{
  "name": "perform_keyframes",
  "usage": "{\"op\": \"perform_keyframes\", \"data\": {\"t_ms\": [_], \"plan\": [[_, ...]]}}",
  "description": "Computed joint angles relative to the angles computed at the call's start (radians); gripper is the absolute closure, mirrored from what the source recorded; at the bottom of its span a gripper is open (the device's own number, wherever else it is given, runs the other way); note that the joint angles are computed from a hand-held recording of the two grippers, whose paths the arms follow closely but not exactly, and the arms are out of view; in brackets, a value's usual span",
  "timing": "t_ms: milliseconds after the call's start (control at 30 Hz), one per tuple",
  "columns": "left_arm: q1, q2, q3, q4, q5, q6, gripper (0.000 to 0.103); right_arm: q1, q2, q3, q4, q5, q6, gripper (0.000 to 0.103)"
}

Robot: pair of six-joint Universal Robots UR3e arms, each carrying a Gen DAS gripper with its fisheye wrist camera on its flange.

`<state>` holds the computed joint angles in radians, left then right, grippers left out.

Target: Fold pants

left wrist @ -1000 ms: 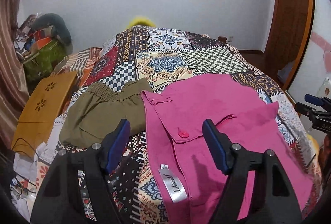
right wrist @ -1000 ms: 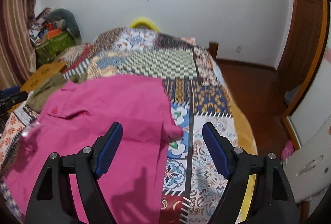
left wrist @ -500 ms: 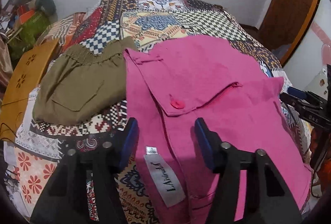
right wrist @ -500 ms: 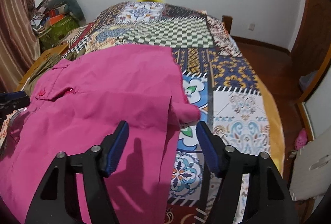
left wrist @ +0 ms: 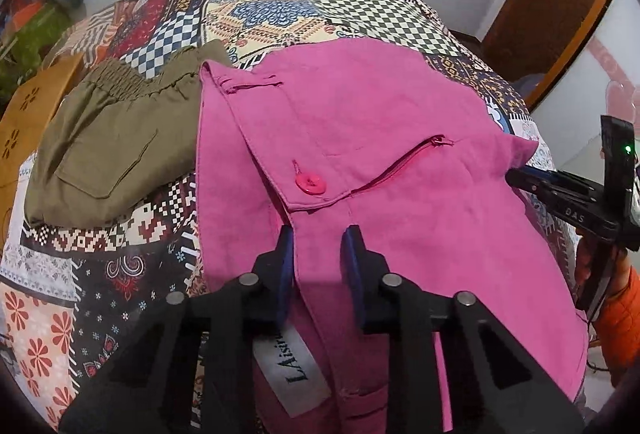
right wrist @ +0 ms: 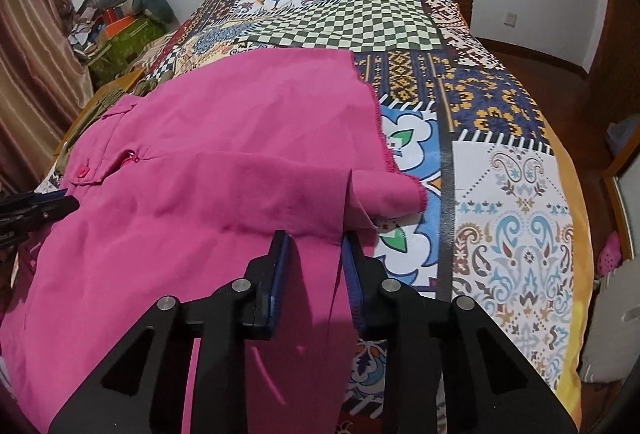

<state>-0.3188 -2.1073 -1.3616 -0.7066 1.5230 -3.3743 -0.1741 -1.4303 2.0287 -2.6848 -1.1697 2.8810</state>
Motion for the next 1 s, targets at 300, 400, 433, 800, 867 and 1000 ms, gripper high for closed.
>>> {"op": "perform_keyframes", "data": {"t_ms": [300, 400, 433, 800, 867, 1000], "plan": [[0.021, 0.04, -0.058, 0.035, -0.016, 0.011, 0.099, 0.023, -0.016, 0.014, -0.014, -0.022, -0.008, 0.098], [0.008, 0.049, -0.066, 0.042, 0.023, 0.021, 0.099, 0.021, -0.034, 0.006, 0.023, -0.003, -0.016, 0.098], [0.001, 0.052, -0.069, 0.046, 0.038, 0.027, 0.099, 0.023, -0.045, 0.005, 0.035, 0.0, -0.021, 0.099], [-0.014, 0.05, -0.08, 0.045, 0.094, 0.047, 0.099, 0.046, -0.027, -0.026, 0.064, -0.073, 0.007, 0.1], [-0.01, 0.051, -0.083, 0.048, 0.087, 0.05, 0.099, 0.052, -0.031, -0.025, 0.062, -0.084, 0.011, 0.1], [0.009, 0.056, -0.093, 0.051, 0.055, 0.038, 0.098, 0.049, -0.028, -0.03, 0.082, -0.083, 0.015, 0.1]]}}
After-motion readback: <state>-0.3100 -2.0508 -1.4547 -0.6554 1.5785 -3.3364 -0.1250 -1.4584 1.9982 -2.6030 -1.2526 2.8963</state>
